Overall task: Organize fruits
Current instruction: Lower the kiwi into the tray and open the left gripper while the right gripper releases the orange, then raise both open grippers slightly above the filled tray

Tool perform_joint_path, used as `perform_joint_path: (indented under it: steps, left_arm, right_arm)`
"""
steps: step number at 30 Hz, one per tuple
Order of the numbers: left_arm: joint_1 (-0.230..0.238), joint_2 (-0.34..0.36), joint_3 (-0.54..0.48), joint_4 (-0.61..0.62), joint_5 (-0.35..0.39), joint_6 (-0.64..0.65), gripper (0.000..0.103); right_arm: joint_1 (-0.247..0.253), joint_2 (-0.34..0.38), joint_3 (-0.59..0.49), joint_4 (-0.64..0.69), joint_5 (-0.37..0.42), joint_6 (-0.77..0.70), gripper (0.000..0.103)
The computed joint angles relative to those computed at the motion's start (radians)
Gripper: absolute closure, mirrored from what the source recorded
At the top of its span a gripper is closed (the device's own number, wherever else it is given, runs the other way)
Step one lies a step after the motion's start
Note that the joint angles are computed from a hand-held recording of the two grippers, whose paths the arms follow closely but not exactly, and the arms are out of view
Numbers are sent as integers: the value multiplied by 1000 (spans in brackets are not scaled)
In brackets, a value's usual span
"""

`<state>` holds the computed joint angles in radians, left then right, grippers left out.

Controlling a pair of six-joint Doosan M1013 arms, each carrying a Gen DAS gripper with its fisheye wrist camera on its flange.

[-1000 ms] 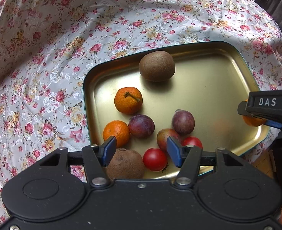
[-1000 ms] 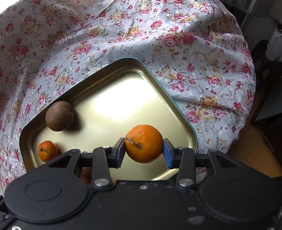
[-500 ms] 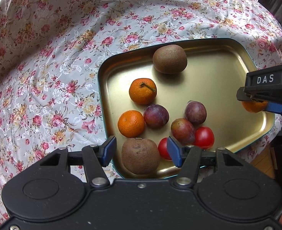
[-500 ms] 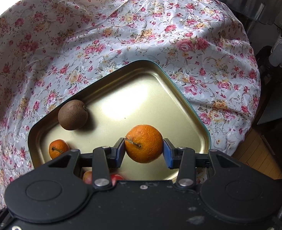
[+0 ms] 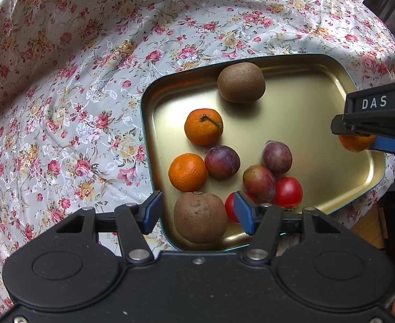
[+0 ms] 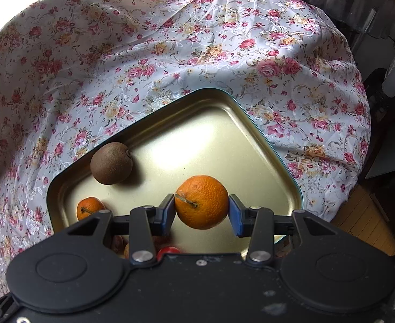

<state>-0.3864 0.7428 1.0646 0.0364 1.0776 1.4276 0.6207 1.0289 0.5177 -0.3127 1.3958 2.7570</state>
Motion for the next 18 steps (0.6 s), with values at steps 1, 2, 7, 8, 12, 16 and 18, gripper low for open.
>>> perform_joint_path:
  steps: [1,2,7,8,12,16,18]
  left_arm:
    - [0,1,-1,-1,0,0,40]
    - [1,0,-1,0,0,-1,40]
    - [1,2,-2,3,2,-6,40]
    - [1,2,-2,3,2,-6,40]
    - [-1,1,0,11,-1,-11,40]
    - [-2,1,0,20,-1,-27,40]
    - [-1,0,2,23,-2,-38,40]
  right_arm:
    - [0,4,-10,0,9,-2,59]
    - [1,7,-15,-5,16,1,59]
    - [8,-17,27,-56,-29,32,61]
    - [6,-2,0,-44,5,17,61]
    - [2,19,-39,-13,51,-31,61]
    - [4,-11,17,-6,-6,-26,61]
    - [2,-19,31,11,-23,-33,61]
